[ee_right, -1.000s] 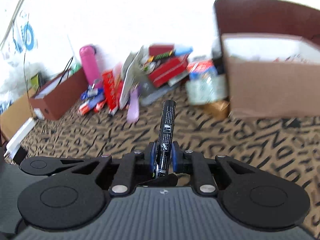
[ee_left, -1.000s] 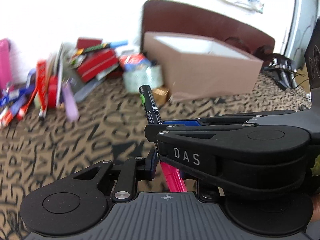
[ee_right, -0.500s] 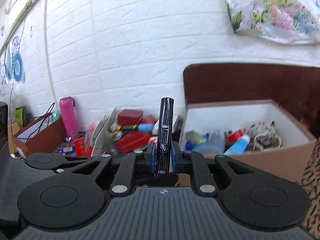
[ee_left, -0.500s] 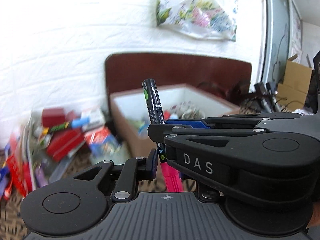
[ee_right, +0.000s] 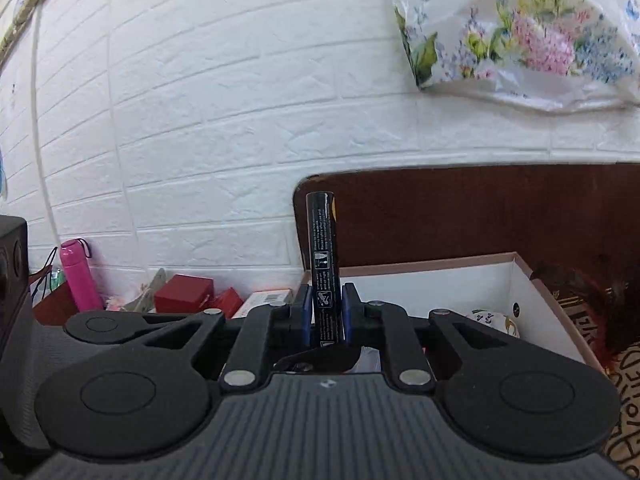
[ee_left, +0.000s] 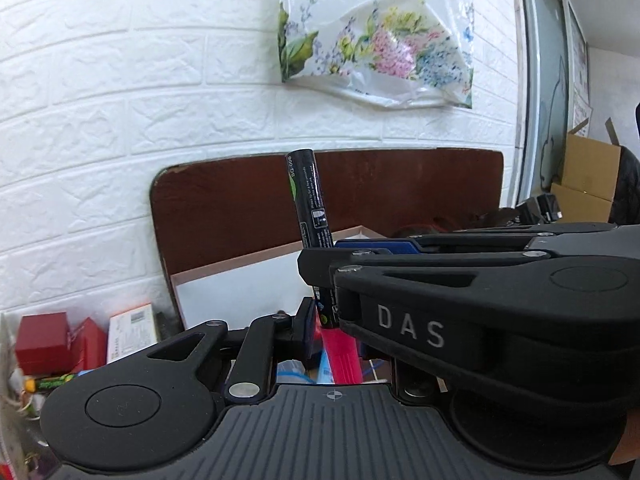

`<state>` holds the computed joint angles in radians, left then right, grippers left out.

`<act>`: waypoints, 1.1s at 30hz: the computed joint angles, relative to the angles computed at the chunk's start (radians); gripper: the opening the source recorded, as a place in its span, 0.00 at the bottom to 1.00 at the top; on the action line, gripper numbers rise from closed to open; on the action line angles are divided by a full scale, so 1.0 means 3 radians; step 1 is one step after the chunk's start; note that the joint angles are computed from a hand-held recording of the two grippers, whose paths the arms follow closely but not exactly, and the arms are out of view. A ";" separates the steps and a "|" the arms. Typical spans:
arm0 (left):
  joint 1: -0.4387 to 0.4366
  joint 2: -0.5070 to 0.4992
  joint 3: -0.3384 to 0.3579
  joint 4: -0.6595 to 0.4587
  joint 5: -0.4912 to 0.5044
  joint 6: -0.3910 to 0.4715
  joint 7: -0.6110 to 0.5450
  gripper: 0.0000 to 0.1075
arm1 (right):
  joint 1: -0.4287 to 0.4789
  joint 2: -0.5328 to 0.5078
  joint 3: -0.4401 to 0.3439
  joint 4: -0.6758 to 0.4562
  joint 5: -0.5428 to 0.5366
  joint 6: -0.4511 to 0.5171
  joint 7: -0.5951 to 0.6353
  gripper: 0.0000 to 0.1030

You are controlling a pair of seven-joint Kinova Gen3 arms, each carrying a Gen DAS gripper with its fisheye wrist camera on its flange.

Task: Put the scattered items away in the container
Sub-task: 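Carry the pink highlighter and black marker over the box and open both grippers, then move both grippers back to the pile of scattered items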

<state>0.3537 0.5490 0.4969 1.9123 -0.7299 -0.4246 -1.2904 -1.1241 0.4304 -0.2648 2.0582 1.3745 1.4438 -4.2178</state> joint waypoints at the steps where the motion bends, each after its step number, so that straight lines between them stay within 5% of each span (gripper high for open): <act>1: 0.0028 0.0064 0.0004 -0.0079 -0.0003 0.0043 0.0010 0.17 | 0.0047 -0.0012 0.0003 0.0047 0.0026 -0.0086 -0.0054 0.18; 5: 0.0062 0.0264 0.0138 -0.0337 0.0095 0.0344 -0.0152 0.19 | 0.0228 -0.0028 0.0015 0.0306 0.0230 -0.0386 -0.0522 0.18; 7: 0.0220 0.0287 0.0015 -0.0394 0.0323 0.0391 -0.0338 0.58 | 0.0294 -0.0028 0.0005 0.0411 0.0354 -0.0458 -0.0750 0.26; 9: 0.0470 0.0216 -0.0294 -0.0370 0.0594 0.0341 -0.0448 0.84 | 0.0308 0.0009 -0.0027 0.0462 0.0379 -0.0369 -0.1009 0.88; 10: 0.0575 0.0172 -0.0449 -0.0312 0.0730 0.0235 -0.0518 0.92 | 0.0243 0.0057 -0.0008 0.0470 0.0362 -0.0243 -0.1080 0.91; 13: 0.0742 0.0103 -0.0675 -0.0158 0.1022 -0.0046 -0.0713 0.94 | 0.0238 0.0044 -0.0052 0.0497 0.0349 -0.0156 -0.1034 0.90; 25: 0.0569 0.0005 -0.0506 0.0082 0.1280 -0.0083 -0.0956 0.95 | 0.0246 0.0007 -0.0142 0.0456 0.0421 -0.0296 -0.1049 0.97; 33: 0.0199 -0.0256 -0.0475 0.0659 0.1206 -0.0395 -0.0736 0.95 | 0.0016 0.0106 -0.0159 0.0124 0.0522 -0.0320 -0.0705 1.00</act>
